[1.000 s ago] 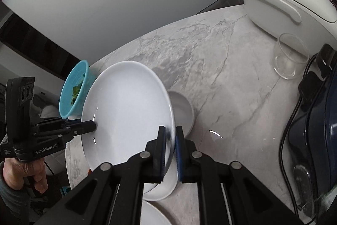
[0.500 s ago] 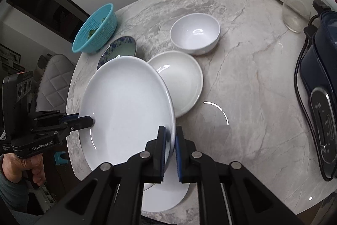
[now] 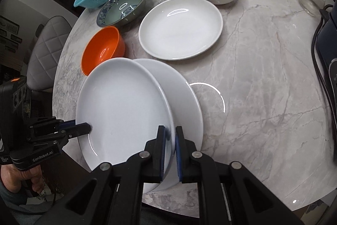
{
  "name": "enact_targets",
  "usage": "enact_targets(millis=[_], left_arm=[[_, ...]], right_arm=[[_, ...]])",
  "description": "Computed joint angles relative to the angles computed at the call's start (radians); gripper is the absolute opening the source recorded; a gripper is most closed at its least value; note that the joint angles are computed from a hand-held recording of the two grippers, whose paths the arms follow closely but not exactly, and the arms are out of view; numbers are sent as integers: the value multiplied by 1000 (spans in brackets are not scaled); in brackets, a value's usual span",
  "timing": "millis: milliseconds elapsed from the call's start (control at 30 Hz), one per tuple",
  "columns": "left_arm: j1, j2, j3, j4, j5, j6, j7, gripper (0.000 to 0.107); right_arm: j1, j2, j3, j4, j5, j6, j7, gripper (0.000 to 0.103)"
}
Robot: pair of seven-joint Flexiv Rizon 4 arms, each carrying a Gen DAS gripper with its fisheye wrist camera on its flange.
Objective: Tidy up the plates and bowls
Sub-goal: 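Carry the medium plate with both grippers over the large white plate, then lower the medium plate onto the large plate and open both grippers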
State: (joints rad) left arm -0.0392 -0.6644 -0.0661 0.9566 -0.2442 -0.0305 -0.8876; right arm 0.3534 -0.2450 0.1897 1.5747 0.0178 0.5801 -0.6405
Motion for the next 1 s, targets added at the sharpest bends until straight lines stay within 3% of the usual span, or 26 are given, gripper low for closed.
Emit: enact_targets(millis=[267,833,1000], left_arm=[[-5,56,9,135,13,98,20,13],[-66,15,3,115,50,121,-55,13],[-60,25,0,144,32,151,-61,14]], right_arm=[[4,-20,4,13,13,16,-9,11],[7,-46,2,23,6,10,0,12],[15,-66,4,-10,-19,-39,-47,14]])
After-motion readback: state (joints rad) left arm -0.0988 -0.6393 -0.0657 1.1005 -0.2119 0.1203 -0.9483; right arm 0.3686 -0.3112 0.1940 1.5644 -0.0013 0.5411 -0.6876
